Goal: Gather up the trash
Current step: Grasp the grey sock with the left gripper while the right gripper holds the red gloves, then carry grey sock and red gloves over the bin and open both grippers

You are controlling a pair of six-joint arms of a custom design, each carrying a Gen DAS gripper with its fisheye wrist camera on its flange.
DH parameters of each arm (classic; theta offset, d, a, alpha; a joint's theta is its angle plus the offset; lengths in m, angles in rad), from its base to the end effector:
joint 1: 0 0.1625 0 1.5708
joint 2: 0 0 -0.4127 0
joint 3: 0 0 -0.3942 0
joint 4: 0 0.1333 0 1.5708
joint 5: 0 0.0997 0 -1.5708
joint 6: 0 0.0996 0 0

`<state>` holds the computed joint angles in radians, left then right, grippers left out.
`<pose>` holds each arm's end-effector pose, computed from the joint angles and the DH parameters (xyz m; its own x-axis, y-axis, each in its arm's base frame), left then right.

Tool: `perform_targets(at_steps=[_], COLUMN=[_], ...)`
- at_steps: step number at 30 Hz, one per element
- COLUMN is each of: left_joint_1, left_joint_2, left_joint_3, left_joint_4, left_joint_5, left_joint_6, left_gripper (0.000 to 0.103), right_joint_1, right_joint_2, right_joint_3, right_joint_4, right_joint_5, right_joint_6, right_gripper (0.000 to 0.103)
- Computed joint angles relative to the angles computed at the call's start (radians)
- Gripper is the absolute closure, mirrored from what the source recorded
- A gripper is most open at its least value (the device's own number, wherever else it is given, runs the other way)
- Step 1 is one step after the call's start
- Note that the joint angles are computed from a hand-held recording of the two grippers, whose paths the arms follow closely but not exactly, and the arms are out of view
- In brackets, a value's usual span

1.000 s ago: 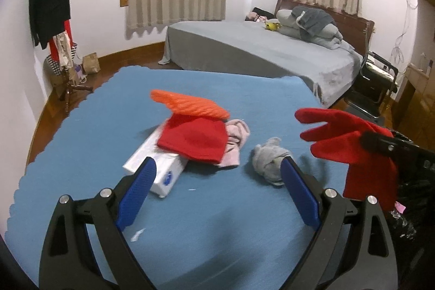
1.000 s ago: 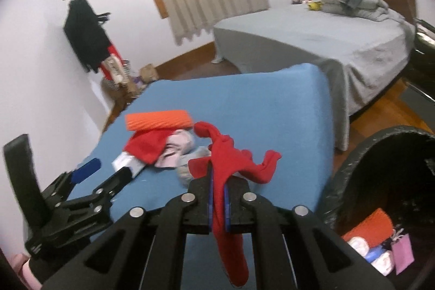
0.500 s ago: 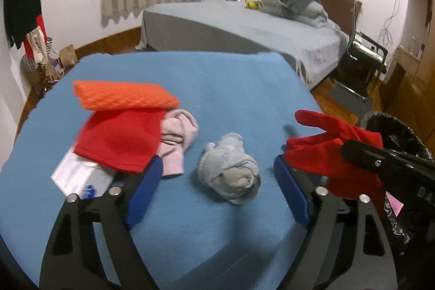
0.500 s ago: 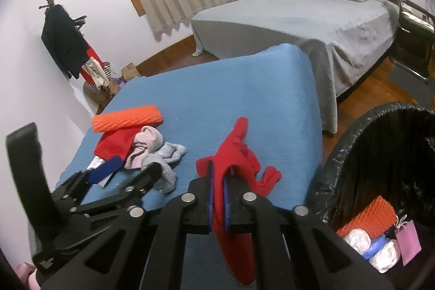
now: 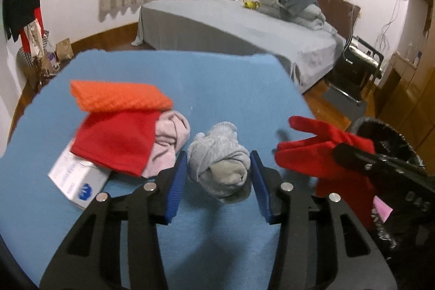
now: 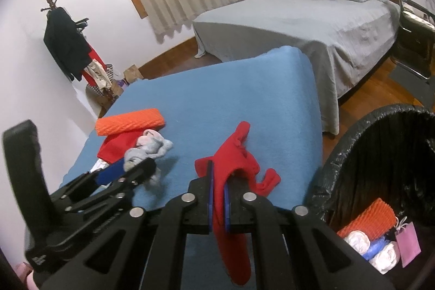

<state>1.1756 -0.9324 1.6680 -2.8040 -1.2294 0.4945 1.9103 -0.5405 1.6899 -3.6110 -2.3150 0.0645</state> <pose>-0.1044 -0.6831 0.1945 -0.6591 0.5744 -0.4855 0.7397 0.6117 -0.2805 0.2735 -0.5766 0.0466 -0.8807 0.2894 0.3749 -0.1529 0.5754 -0.8034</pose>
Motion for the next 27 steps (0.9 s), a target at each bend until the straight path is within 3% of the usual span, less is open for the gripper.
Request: perform_targets(at_steps=[14, 27], left_joint_1=[-0.076, -0.161], left_joint_2=[-0.109, -0.143], left_joint_3=[0.084, 0.193], left_joint_4=[-0.034, -0.048], left_joint_5=[-0.038, -0.119], left_joint_6=[-0.006, -0.011], left_gripper=[0.059, 0.059], right_joint_1=[0.057, 0.091], right_joint_2=[-0.058, -0.158], right_joint_3=[0.074, 0.247], right_joint_4=[-0.089, -0.23], right_joint_5=[-0.044, -0.177], right_joint_6=[-0.059, -0.047], right_gripper=[0.097, 0.097])
